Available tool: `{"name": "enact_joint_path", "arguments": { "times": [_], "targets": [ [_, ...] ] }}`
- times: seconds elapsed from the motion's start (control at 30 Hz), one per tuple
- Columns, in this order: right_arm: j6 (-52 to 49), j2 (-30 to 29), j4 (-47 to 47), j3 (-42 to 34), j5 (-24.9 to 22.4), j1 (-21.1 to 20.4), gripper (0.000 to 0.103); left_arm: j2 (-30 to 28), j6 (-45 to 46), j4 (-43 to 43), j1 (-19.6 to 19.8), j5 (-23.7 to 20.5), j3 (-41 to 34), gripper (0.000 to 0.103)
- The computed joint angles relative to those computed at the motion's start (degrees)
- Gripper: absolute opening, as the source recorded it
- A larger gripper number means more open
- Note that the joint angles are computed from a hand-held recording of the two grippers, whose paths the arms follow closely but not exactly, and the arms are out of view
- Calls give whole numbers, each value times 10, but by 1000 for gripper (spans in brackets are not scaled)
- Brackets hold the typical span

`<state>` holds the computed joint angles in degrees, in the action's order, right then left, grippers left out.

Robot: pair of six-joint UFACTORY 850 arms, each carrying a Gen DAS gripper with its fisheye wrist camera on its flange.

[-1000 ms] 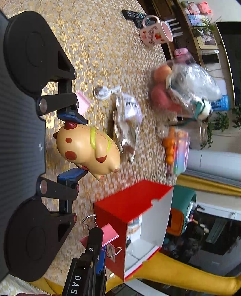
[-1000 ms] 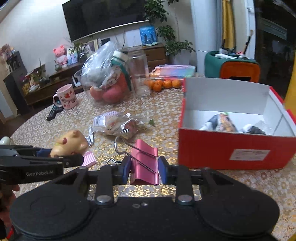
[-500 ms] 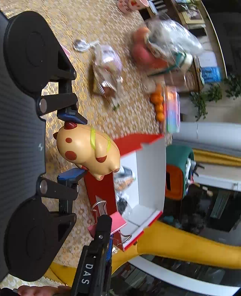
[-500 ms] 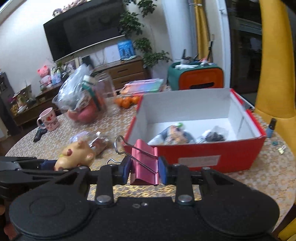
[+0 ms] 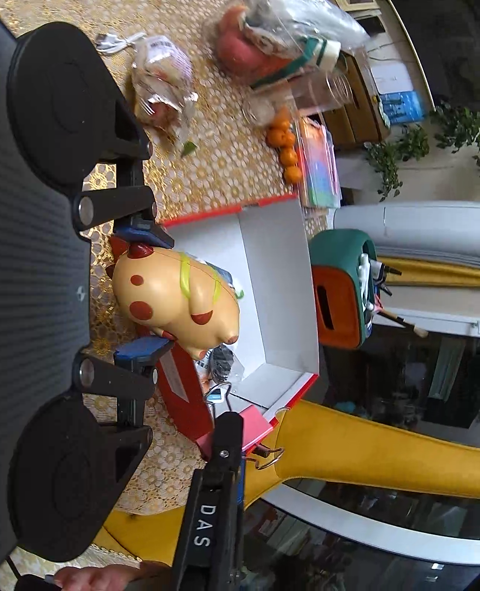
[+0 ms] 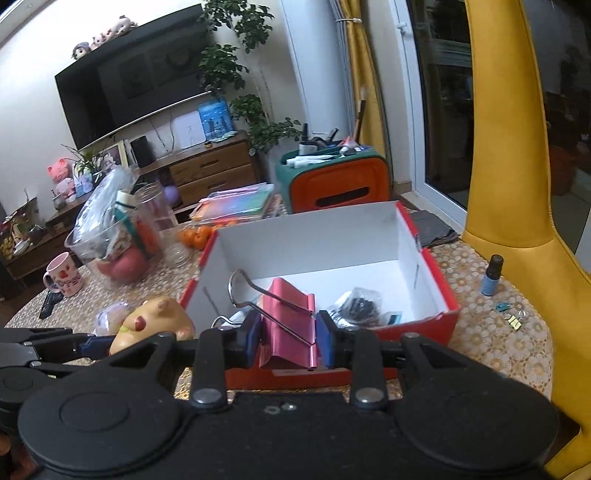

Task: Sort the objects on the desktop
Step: 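Carry the pig toy and binder clip over the red box with both tools, then lower the pig toy and binder clip into the box and open both tools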

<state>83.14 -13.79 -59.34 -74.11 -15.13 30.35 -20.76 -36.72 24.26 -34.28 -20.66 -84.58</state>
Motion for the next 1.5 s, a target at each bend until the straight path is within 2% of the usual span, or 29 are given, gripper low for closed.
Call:
{"name": "enact_joint_path", "arguments": {
  "times": [0.3,0.5,0.9,1.13,1.33,1.5],
  "targets": [
    [-75,-38,58,-45,-5,-26,31,-69,64,-38,7,-31,-88,49],
    [-212,-86,192,-103,-14,-47,31,-123,108,-61,15,-61,-161,49],
    [-335,-194,322,-224,-79,-70,31,-243,191,-142,35,-150,-329,49],
    [-383,-244,373,-292,-130,-80,31,-296,214,-154,37,-192,-405,49],
    [-418,-267,395,-323,-158,-79,31,-333,214,-152,39,-222,-455,50],
    [-443,-285,410,-344,-190,-79,31,-345,223,-154,39,-231,-469,50]
  ]
}}
